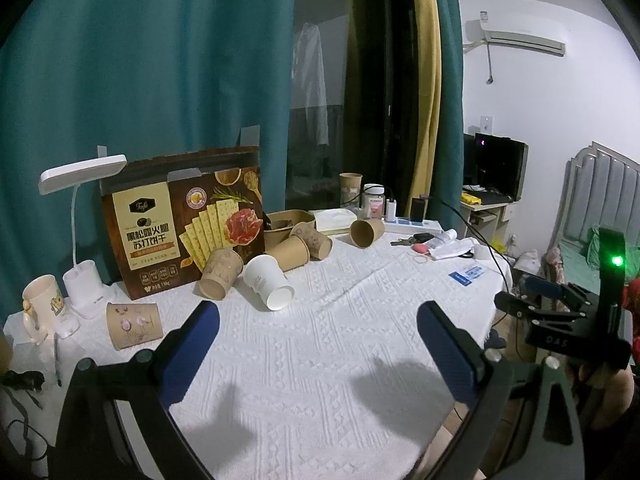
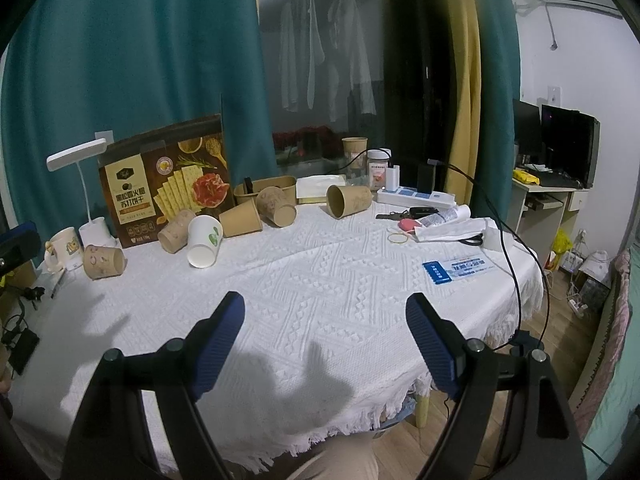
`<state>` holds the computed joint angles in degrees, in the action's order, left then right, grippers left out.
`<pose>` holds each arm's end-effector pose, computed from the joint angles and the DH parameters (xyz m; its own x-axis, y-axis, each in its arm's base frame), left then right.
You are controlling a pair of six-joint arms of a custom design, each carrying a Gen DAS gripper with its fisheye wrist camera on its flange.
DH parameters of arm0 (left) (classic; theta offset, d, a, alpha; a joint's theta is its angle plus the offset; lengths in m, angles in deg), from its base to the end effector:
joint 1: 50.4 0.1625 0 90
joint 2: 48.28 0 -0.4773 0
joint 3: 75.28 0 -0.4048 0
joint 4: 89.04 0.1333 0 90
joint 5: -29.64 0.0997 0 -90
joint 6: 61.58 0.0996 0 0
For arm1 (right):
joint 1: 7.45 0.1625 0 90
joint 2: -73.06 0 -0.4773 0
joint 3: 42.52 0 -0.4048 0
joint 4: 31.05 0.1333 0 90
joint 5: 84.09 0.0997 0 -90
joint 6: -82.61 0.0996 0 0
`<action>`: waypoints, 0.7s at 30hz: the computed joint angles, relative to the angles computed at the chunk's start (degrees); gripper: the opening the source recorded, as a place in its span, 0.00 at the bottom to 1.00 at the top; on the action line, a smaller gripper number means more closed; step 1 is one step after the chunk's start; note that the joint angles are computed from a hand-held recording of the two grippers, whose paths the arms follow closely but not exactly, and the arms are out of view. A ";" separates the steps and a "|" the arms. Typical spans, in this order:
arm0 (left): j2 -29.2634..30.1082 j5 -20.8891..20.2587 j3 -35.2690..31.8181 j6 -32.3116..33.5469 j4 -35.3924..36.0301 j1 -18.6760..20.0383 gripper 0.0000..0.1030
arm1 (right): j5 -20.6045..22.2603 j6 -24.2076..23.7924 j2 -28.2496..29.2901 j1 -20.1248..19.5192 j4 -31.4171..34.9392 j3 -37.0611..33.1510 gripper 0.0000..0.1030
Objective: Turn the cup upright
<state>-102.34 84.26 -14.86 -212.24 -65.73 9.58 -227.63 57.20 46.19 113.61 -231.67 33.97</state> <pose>-0.1867 -0.7048 0.3773 -0.7135 0.1859 -0.6756 0.6851 0.3872 -0.6170 0.4522 -0.6477 0.1284 -0.6803 0.0891 0.7275 -0.6001 0.5021 -0.6227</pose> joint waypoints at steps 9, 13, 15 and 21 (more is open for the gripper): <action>0.12 -0.12 -0.22 0.23 -0.05 -0.04 0.96 | 0.02 -0.01 -0.16 -0.01 0.01 0.19 0.79; 0.19 -0.01 -0.44 0.27 0.13 0.01 0.96 | 0.14 -0.15 -0.24 -0.04 -0.44 0.44 0.79; 0.62 -0.07 -1.28 0.33 0.66 0.03 0.96 | 0.27 0.05 -0.22 -0.16 -0.39 0.48 0.79; 2.37 -0.30 -3.77 1.55 1.88 -0.15 0.96 | 0.91 0.97 -0.13 -1.18 1.48 -0.48 0.79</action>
